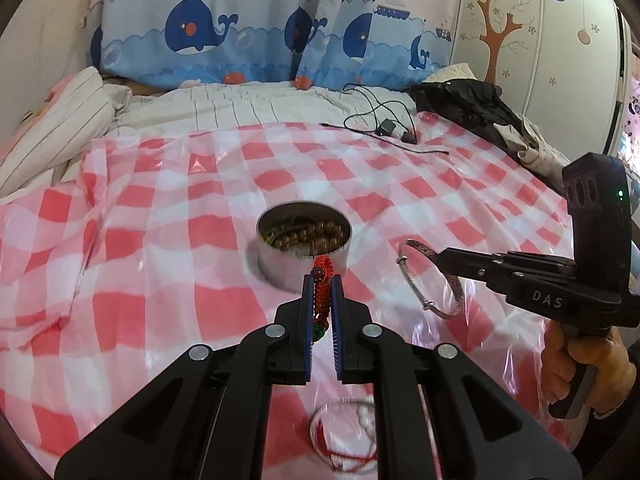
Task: Organize jewelry
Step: 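Carry the red tassel with the left gripper while the right gripper carries the bangle toward the tin, then open the left gripper over the tin while the right gripper releases the bangle into it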
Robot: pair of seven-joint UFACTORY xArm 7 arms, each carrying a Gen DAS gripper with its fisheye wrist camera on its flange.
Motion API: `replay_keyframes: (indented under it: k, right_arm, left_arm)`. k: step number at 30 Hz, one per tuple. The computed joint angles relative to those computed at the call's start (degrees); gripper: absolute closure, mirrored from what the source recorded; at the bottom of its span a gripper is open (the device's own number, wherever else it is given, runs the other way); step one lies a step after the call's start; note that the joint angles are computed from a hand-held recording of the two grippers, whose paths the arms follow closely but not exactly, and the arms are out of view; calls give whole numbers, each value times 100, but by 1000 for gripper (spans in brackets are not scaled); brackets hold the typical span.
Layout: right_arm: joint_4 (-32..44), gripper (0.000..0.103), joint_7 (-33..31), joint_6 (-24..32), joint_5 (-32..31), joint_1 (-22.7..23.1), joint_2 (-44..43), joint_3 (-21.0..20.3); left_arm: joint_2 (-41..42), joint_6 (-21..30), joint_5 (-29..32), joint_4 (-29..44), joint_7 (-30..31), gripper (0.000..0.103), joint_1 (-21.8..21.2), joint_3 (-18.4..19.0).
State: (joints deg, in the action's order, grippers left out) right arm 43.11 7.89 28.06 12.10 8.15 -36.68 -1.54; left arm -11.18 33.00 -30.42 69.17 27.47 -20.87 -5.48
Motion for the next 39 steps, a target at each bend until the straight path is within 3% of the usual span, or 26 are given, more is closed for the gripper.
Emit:
replay_keyframes:
  k: [16, 17, 19, 20, 24, 29, 35, 36, 39]
  right_arm:
    - [1354, 99, -697, -202, -415, -317, 1725, 19]
    - [1430, 99, -725, -198, -431, -330, 1835, 39]
    - [1601, 99, -745, -178, -549, -382, 2088, 117]
    - [1653, 99, -756, -184, -577, -394, 2172, 141]
    - [1836, 99, -665, -203, -817, -451, 2454, 288]
    - [2071, 99, -477, -42, -1122, -457, 2694, 403]
    - [1492, 99, -425, 143, -969, -410, 1879, 312]
    - [1242, 97, -420, 211, -850, -383, 1556, 267]
    - [430, 66, -261, 498, -565, -336, 532, 186]
  left_arm:
    - [1940, -75, 306, 2008, -525, 95, 212, -473]
    - [2074, -84, 395, 2106, -643, 94, 221, -485]
    - [2436, 277, 679, 2447, -1035, 81, 263, -447]
    - [2501, 347, 816, 2480, -1231, 69, 284, -418]
    - [2355, 351, 506, 2223, -1027, 59, 597, -524]
    - [1984, 332, 336, 1944, -1112, 55, 796, -411]
    - [945, 422, 303, 890, -691, 49, 770, -291]
    - [665, 454, 295, 562, -631, 48, 728, -257]
    - [-137, 523, 366, -342, -507, 48, 547, -170]
